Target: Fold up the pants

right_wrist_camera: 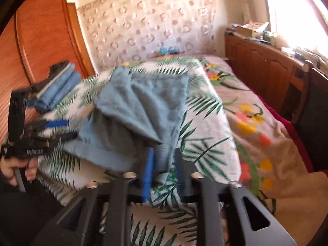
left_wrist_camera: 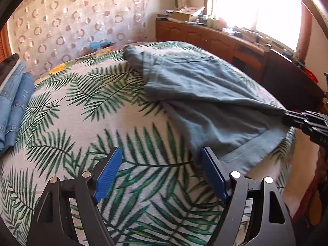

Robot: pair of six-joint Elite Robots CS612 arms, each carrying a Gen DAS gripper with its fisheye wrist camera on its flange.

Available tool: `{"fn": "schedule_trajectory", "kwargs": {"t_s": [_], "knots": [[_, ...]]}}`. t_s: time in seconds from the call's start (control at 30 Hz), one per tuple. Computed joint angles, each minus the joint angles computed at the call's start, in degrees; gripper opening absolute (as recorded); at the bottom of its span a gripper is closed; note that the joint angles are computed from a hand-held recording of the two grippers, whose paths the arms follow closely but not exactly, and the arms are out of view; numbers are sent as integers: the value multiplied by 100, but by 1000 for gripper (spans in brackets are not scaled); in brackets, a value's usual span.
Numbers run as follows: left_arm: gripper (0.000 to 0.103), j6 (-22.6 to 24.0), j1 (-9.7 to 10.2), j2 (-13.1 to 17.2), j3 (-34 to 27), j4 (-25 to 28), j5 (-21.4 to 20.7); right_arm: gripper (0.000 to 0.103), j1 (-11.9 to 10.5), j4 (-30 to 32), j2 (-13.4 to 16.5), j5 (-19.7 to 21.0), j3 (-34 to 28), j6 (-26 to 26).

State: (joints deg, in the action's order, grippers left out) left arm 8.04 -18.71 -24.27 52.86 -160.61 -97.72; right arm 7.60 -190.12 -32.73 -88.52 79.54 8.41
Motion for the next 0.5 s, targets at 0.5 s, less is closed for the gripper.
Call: {"fn": "schedule_trajectory", "kwargs": {"t_s": [0.5], "knots": [[80,-235,72,-50,93,-448,-149,19,-5,-75,-75,-120,-36,-76]]}}
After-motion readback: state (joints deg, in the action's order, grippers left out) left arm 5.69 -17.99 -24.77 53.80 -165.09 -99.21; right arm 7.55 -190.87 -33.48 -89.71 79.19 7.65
